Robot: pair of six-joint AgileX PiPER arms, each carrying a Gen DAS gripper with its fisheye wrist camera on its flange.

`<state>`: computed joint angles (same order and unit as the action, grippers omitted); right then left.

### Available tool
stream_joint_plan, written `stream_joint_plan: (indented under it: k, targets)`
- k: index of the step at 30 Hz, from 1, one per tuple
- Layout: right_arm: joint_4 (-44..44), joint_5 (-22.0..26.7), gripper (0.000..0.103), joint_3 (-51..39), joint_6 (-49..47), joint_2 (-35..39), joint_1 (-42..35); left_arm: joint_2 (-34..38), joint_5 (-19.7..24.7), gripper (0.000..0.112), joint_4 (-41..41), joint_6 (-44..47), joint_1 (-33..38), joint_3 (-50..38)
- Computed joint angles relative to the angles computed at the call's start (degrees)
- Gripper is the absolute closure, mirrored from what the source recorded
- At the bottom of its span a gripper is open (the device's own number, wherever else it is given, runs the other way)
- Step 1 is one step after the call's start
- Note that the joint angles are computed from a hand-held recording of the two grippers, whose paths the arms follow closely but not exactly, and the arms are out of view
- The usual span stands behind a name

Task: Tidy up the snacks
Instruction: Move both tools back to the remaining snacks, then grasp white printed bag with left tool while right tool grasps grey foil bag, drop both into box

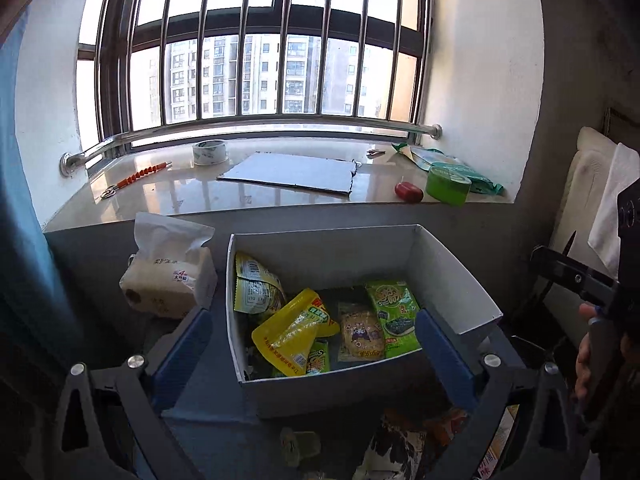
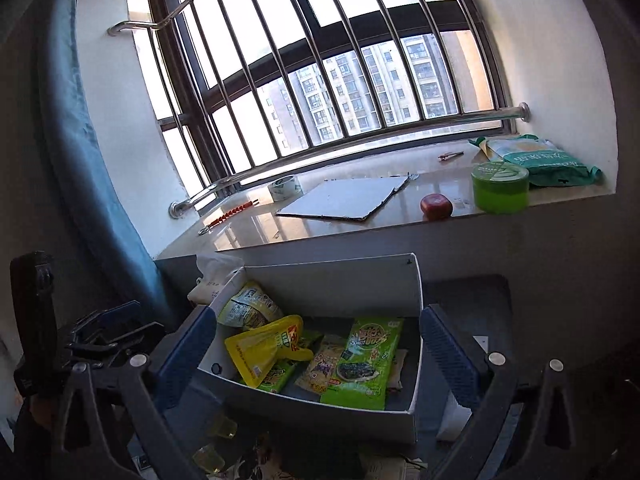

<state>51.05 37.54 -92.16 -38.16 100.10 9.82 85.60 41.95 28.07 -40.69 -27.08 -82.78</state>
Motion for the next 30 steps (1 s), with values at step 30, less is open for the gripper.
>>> stream_joint_plan:
  k: [30]
  targets:
    - [0.59,-11.78,0.0,49.35,-18.77,-23.94,10.8,-14.12,4.85,0.009,17.13,-36.22,-29.67,36.67]
